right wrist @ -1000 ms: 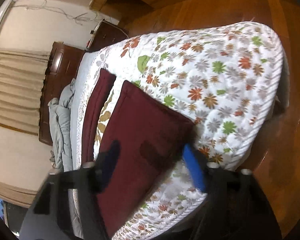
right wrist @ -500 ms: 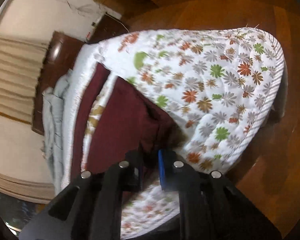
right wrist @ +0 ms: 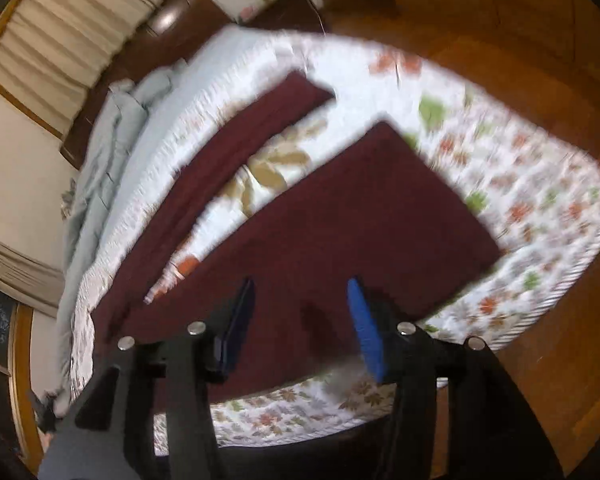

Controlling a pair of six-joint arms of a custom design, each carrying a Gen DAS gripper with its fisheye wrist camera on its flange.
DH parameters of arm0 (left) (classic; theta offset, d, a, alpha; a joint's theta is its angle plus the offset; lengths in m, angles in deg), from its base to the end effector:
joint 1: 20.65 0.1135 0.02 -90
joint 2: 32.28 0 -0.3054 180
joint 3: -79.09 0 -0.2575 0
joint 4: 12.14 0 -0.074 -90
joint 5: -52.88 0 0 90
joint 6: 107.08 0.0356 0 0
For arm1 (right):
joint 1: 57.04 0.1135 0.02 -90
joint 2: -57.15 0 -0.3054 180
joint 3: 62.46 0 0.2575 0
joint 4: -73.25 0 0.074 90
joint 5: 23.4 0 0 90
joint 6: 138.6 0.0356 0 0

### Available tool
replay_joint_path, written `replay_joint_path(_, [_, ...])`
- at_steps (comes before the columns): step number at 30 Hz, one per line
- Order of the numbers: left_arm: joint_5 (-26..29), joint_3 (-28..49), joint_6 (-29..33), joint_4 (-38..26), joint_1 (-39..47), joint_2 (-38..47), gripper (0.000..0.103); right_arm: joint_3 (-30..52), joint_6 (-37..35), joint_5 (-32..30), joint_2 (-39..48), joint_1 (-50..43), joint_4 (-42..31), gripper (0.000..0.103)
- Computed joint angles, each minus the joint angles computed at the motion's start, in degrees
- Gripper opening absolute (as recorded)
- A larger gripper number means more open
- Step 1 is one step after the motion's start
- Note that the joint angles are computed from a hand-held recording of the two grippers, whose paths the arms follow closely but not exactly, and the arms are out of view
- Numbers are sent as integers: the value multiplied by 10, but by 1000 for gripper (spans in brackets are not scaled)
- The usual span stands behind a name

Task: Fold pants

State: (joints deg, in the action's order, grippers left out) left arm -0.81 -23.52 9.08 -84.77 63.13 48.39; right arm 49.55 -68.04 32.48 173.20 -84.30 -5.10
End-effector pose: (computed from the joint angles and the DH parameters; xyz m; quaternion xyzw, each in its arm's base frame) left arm 0.0483 0.2488 0.3005 -0.4210 0.8447 -0.0821 0.3201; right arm 0.3867 -0.1768 0.2672 0.0456 0.9530 0.2436 0.1743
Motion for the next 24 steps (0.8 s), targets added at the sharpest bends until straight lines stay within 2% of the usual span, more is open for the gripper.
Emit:
replay_joint_path(1, [-2,21,-13,10,-39,20,99,23,18,17,26,-4,-6,21])
replay_joint_path(2, [-21,48,-36,36,-82,47,99,52,29,18,44,-10,-24,14])
replay_joint_path(3, [-30,75,-54,62,-116,83,99,67,34,17,48,-13,-31,16])
replay_joint_path(5, [-34,175,-53,40,-169,184,99,77,38,34,28,-13,-9,43])
replay_joint_path(6, [-38,217,-53,25,-187,225,99,90,40,27,23,-11,-6,60])
replay_joint_path(9, [-74,318,-58,7,-235,322,99,132,45,2,36,4,-38,61])
replay_joint_path(16, [-104,486,-14,-52,-289,499,99,148,93,36,45,72,-18,62])
replay_joint_path(19, [-117,502,14,-66,-295,532,99,157,109,36,52,99,-18,62])
replay_joint_path(20, [-115,485,28,-50,-297,524,97,168,111,36,59,109,-21,62])
replay_joint_path(21, [-109,472,31,-34,-296,516,81,183,111,35,68,118,-27,62])
replay_joint_path(22, [-105,480,25,-35,-293,520,52,192,110,35,73,123,-31,62])
replay_joint_path(24, [-67,545,-11,-87,-278,562,35,252,104,35,106,139,-58,62])
